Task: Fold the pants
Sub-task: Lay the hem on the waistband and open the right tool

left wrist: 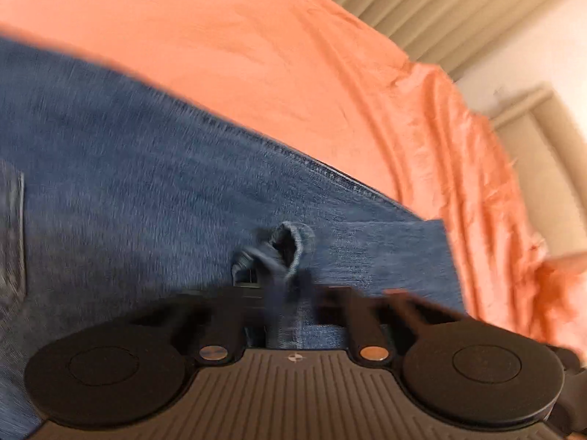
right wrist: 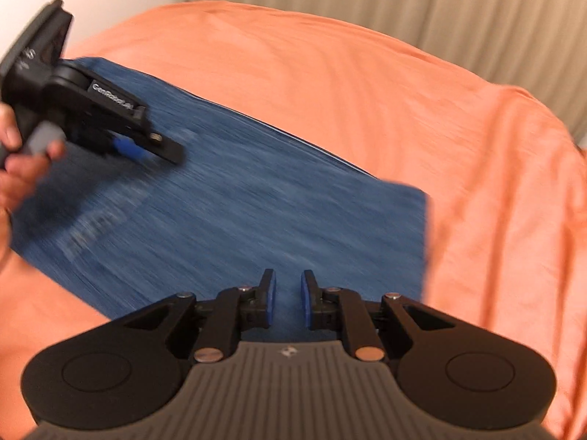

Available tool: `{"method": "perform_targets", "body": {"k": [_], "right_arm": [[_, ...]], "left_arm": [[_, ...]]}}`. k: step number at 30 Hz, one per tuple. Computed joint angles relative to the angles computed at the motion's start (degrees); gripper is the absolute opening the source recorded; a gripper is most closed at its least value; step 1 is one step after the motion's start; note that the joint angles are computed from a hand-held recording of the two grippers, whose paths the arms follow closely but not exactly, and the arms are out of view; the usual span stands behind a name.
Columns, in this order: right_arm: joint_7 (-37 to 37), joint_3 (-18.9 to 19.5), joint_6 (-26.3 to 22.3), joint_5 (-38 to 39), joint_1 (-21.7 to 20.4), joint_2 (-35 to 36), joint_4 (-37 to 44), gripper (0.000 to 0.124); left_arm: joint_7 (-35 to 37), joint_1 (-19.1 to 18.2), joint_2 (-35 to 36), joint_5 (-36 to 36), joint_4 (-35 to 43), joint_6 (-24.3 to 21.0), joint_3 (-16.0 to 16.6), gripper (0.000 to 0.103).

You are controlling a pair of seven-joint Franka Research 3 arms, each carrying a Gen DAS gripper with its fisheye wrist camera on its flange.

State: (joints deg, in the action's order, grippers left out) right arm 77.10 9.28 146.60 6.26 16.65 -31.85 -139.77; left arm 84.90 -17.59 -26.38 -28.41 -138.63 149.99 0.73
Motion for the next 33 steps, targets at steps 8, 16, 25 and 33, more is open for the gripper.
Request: {"method": "perform_targets", "body": {"k": [8,16,25,33], "right_arm": [[4.5,-0.7,1.2,-2.8,-5.6,-4.9,-3.6,0.009],[4.4,-3.2,3.2,2.2,-4.1,-4.9,-4.9,0.009],[0.9,-3.6,3.5,3.0,-4.0,-10.0,-9.4,0.012],[-0.2,1.4,8.5,-1.3,-4.5,-8.8,-12.8,0.032]], "left_arm": [[12.8,-5.0,-2.2,5.4,5.3,6.3,0.3,0.004],[2.8,5.3,5.7,20.0,8.3,-3.0,-5.5,0.004],[-6.1,8.0,1.0,30.4,1.9,1.3,-8.6,0.046],[1.7,0.1,-5.5,25.0,-1.2,-3.5,-4.7,0.029]]}}
